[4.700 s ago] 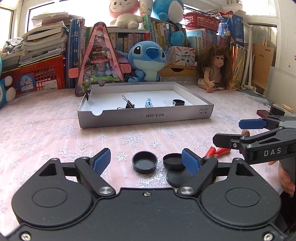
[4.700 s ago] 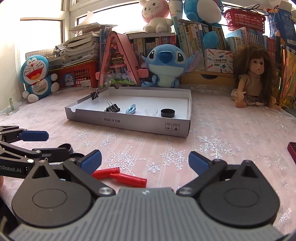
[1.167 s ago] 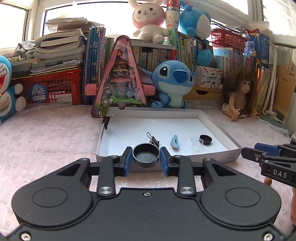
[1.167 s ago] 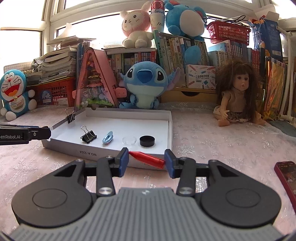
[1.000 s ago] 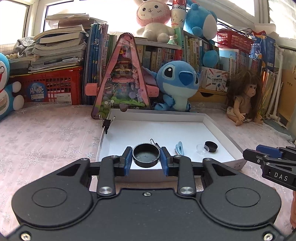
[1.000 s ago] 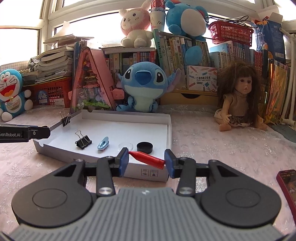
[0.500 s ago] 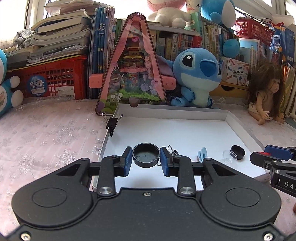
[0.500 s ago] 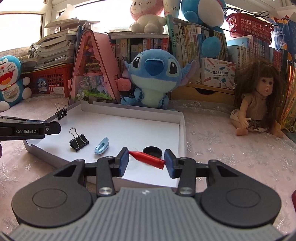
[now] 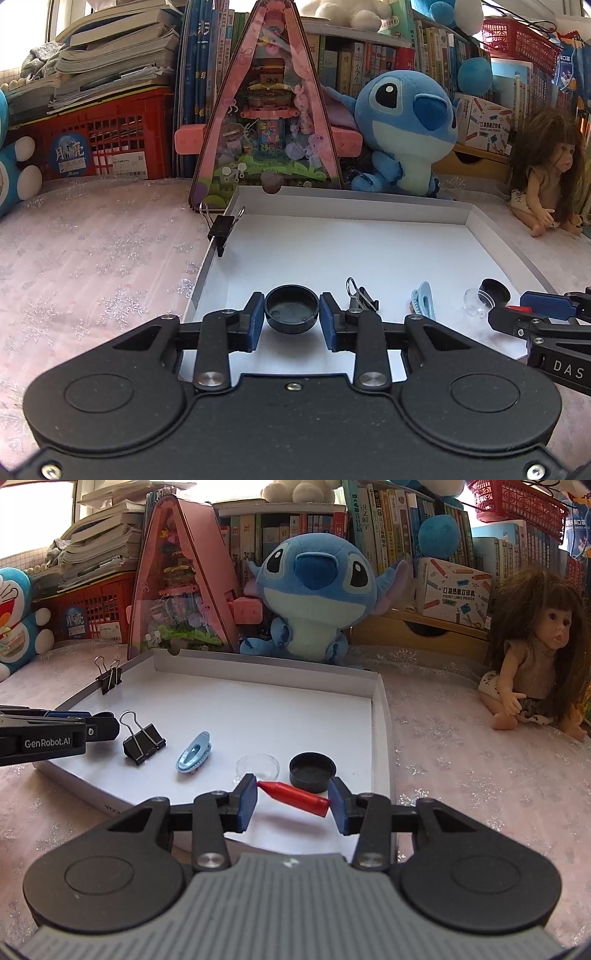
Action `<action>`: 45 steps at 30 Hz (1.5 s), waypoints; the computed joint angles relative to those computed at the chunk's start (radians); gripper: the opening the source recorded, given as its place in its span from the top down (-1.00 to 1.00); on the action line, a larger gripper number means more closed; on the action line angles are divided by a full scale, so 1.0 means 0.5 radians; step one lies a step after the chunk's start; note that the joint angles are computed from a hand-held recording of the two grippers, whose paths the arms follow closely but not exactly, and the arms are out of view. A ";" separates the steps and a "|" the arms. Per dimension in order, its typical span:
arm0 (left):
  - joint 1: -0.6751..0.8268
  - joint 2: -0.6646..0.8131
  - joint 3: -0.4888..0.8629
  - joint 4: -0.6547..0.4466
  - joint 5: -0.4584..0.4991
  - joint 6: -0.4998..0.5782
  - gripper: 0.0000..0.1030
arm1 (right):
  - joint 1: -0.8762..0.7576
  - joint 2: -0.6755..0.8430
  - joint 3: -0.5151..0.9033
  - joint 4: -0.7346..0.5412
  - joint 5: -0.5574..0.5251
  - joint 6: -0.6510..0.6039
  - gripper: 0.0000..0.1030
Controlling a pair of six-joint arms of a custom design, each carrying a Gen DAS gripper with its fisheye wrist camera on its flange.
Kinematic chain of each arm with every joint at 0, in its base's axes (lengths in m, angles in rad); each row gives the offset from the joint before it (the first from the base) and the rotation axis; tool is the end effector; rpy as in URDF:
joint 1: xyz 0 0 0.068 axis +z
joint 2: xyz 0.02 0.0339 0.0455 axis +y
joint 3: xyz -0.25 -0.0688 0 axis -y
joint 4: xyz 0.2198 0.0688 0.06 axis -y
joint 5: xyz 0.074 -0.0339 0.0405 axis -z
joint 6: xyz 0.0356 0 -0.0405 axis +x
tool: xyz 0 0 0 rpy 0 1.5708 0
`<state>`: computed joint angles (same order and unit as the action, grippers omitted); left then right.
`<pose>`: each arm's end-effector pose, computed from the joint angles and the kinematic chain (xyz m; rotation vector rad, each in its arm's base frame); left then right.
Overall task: Organize rigid objects
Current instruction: 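Open the left gripper to drop the lid while the right gripper releases the red piece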
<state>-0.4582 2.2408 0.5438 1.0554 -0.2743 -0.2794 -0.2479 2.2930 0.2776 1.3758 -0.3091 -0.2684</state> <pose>0.2678 -0.1213 0.0191 0.0445 2.1866 -0.1133 0.2271 -0.0463 0.0124 -0.1920 2.1675 0.0485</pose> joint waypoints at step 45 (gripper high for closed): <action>-0.104 -0.215 -0.391 0.302 -0.041 -0.027 -0.27 | -0.158 -0.216 -0.206 0.015 -0.231 -0.032 -0.68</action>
<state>-0.5101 2.1332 0.3484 1.2064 -0.2949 -0.2928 -0.3270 2.1851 0.1746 1.3835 -0.4246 -0.2843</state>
